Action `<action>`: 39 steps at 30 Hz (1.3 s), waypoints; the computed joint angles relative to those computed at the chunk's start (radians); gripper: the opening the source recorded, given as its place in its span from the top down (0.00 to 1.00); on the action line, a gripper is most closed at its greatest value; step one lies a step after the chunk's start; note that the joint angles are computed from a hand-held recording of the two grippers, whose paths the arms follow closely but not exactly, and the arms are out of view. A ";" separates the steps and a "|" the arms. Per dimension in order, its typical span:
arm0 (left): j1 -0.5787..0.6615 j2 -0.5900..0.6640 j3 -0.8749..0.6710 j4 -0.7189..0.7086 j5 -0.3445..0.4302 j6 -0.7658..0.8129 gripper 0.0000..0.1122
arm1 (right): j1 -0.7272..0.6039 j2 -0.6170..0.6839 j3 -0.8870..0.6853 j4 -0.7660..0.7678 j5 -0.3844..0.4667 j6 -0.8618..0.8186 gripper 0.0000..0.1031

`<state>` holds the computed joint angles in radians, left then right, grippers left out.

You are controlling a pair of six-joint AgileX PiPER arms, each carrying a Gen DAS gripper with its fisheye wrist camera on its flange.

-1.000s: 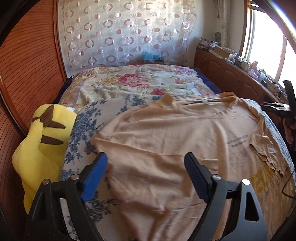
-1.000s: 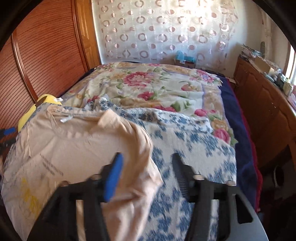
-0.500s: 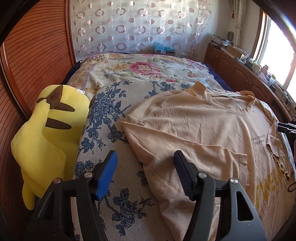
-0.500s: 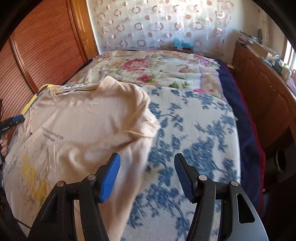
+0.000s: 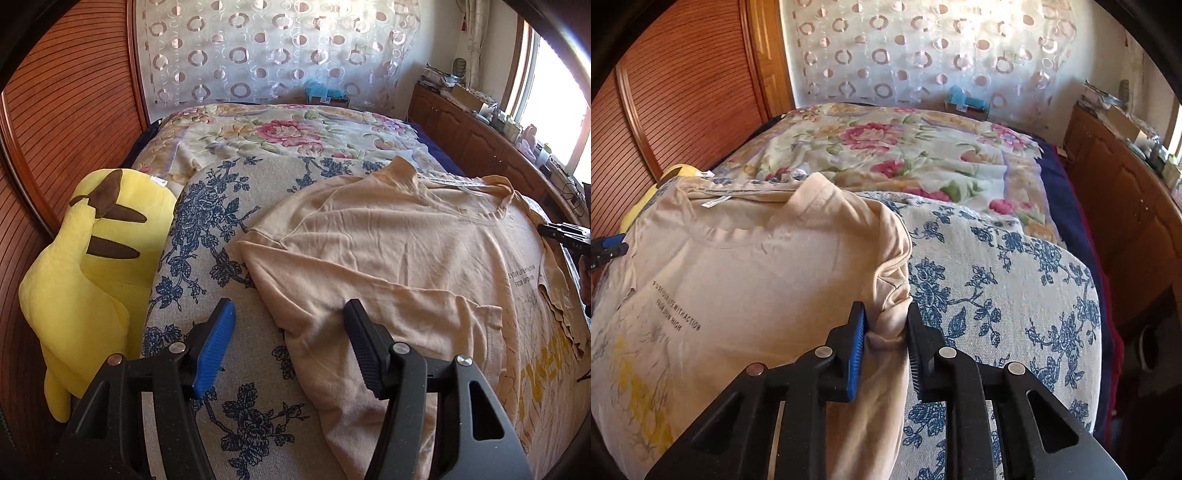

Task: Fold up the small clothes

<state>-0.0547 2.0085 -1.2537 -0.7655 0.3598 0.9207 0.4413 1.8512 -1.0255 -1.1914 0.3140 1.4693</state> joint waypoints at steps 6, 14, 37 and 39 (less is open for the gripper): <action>0.009 0.014 -0.026 -0.044 0.033 0.055 0.64 | 0.003 -0.013 0.029 -0.062 -0.006 0.064 0.79; 0.009 0.061 -0.117 0.058 0.066 -0.075 0.63 | 0.022 -0.021 -0.002 0.087 0.040 -0.086 0.78; 0.018 0.027 -0.072 -0.181 0.061 0.143 0.95 | 0.017 -0.038 0.014 0.103 0.023 -0.155 0.91; 0.026 -0.027 -0.016 -0.310 0.067 0.266 0.96 | 0.029 -0.055 0.018 0.105 0.044 -0.157 0.92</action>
<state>-0.0288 1.9810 -1.2700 -1.0750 0.4268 1.1868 0.4698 1.7958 -1.0071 -1.0861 0.3576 1.3125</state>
